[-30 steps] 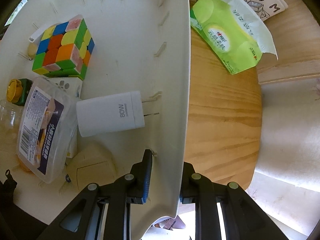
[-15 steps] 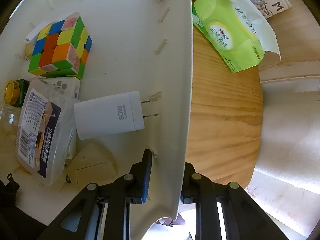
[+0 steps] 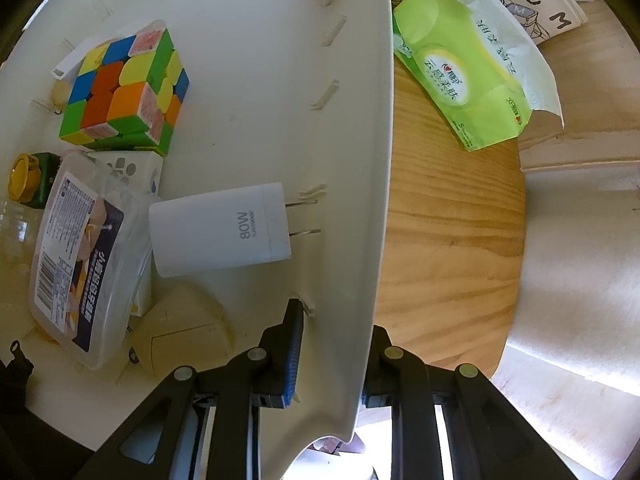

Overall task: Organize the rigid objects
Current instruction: 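Carry the black charger into the tray and release it with the left tool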

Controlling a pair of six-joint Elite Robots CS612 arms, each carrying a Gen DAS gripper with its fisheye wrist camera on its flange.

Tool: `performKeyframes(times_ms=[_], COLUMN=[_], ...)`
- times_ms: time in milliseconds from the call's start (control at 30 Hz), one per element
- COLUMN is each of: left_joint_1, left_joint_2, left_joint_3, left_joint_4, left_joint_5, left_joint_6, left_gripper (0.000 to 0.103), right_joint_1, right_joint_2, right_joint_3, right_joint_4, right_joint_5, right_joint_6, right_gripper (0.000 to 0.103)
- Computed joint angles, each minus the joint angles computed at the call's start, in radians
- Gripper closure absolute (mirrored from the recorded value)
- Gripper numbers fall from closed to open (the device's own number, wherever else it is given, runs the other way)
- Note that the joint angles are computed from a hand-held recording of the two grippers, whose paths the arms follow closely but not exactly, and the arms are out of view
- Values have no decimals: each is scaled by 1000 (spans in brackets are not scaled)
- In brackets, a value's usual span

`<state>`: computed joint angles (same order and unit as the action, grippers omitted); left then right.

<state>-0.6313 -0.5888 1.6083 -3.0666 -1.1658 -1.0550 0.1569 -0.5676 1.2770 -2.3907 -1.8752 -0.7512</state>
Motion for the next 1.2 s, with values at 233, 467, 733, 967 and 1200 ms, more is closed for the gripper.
performKeyframes(times_ms=[233,467,733,967,1200], left_joint_1=[-28,-75,-138,-162,-167], left_joint_2=[-62,-127,-163,-118,-89], left_joint_3=[71,117,102,8,-67], left_joint_4=[-29,-37,-85,-93,15], left_joint_5=[75,173,250,172,47], left_joint_6=[-48,-89,-22,-11,-105], left_gripper=[46,46,46,45,24], right_joint_1=[-7,-21,-47,-73,-97], right_joint_2=[-11,-35,-74,-98,-132], right_joint_3=[18,59,125,186,247], right_joint_4=[-26,-85,-165,-250,-340], right_joint_5=[29,87,187,287,395], right_joint_6=[-16,-35,-38,-28,101], right_gripper=[79,79,79,66,38])
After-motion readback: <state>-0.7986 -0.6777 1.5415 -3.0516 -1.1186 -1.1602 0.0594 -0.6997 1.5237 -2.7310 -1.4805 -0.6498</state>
